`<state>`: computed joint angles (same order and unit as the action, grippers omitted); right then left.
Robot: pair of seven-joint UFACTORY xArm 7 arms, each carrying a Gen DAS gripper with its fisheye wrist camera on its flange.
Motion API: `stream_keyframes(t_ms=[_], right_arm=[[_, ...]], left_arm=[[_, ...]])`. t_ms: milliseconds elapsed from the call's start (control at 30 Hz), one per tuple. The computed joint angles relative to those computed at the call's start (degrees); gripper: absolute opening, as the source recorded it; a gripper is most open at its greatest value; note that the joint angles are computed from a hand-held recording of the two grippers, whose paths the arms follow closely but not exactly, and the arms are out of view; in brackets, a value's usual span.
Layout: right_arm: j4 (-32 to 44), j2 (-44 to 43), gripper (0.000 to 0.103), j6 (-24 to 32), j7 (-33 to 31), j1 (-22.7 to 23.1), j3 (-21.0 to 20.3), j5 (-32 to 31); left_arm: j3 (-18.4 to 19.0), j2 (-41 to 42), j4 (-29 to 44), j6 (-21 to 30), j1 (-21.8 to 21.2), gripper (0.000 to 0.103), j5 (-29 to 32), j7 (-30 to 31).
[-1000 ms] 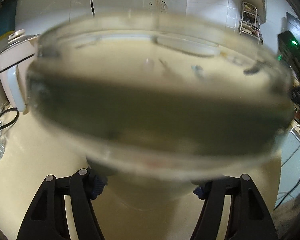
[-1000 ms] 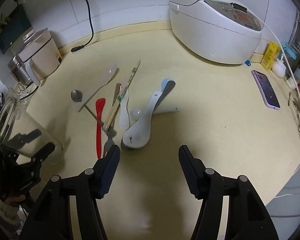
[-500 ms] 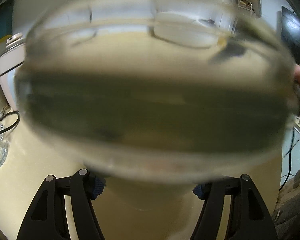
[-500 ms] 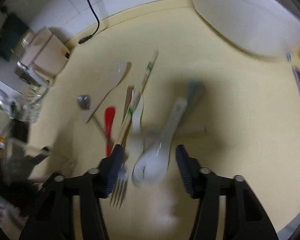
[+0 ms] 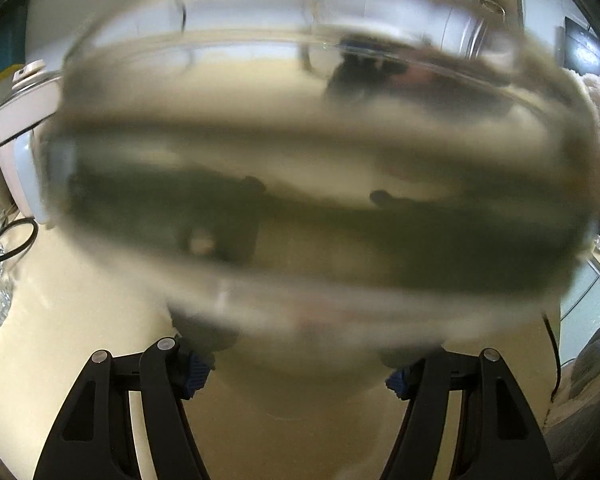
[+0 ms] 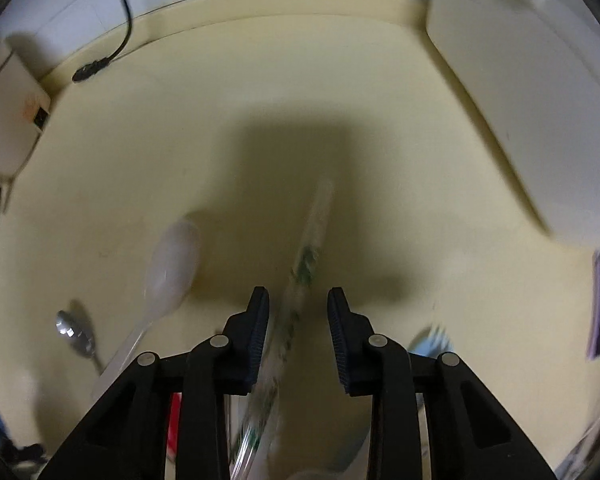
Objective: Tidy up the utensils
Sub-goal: 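Grasp the green-printed straw with the right gripper while the left gripper holds the cup, then lower the straw into the cup and open the right gripper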
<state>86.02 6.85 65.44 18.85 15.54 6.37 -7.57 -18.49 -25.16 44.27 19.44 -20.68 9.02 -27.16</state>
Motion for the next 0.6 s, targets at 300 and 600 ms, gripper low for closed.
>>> stream_keyframes(t_ms=[300, 600], right_arm=[[-9.0, -5.5, 0.011, -10.5, -3.9, -2.5, -0.4, 11.1], [-19.5, -22.8, 0.009, -24.3, -11.8, -0.6, -0.9, 25.6]], left_arm=[[0.2, -0.1, -0.1, 0.0, -0.3, 0.072, -0.2, 0.1], [0.2, 0.0, -0.1, 0.0, -0.2, 0.072, -0.2, 0.2]])
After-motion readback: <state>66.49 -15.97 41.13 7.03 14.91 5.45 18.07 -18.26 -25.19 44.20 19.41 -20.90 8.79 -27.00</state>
